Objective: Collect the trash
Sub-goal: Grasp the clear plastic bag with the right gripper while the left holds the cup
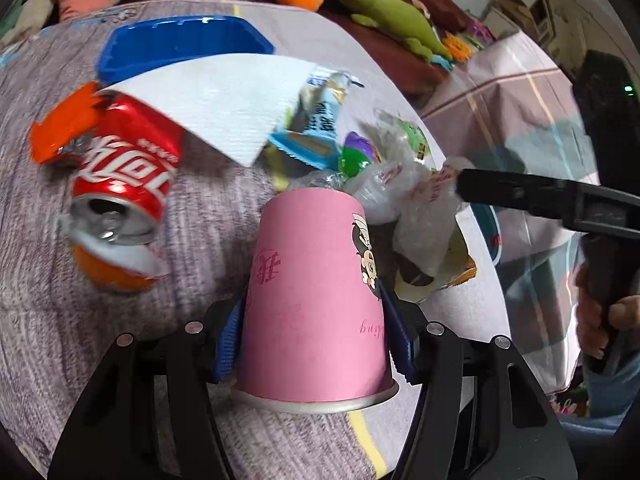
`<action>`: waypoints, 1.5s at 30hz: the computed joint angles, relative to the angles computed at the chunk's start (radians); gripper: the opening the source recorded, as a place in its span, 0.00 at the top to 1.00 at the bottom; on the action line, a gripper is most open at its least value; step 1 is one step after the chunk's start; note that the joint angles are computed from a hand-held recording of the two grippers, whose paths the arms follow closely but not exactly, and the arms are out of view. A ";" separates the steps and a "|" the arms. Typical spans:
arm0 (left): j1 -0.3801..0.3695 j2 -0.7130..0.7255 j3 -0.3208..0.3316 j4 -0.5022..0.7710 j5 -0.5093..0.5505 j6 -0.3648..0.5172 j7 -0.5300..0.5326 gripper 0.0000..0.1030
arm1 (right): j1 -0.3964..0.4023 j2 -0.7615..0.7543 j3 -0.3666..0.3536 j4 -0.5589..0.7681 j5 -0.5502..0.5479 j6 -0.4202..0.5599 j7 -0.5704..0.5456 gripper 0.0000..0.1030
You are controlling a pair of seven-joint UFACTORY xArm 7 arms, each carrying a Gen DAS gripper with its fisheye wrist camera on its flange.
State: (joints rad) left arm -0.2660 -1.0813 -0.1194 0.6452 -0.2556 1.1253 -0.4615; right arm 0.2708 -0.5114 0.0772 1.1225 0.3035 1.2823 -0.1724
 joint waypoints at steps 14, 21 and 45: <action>0.057 -0.114 0.046 -0.023 0.009 0.049 -0.037 0.40 | 0.054 0.044 0.027 0.032 0.034 -0.034 -0.018 0.26; 0.095 -0.197 0.076 -0.042 0.024 0.112 -0.035 0.40 | 0.088 0.073 0.047 0.026 0.085 0.003 -0.010 0.26; 0.112 -0.180 0.031 0.013 -0.010 0.137 -0.054 0.40 | 0.121 0.021 0.012 -0.031 0.150 0.001 -0.064 0.74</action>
State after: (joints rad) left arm -0.1540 -1.2611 -0.0887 0.6579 -0.2655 1.2620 -0.5153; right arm 0.3914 -0.4900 0.0891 1.0915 0.4533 1.2833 -0.2363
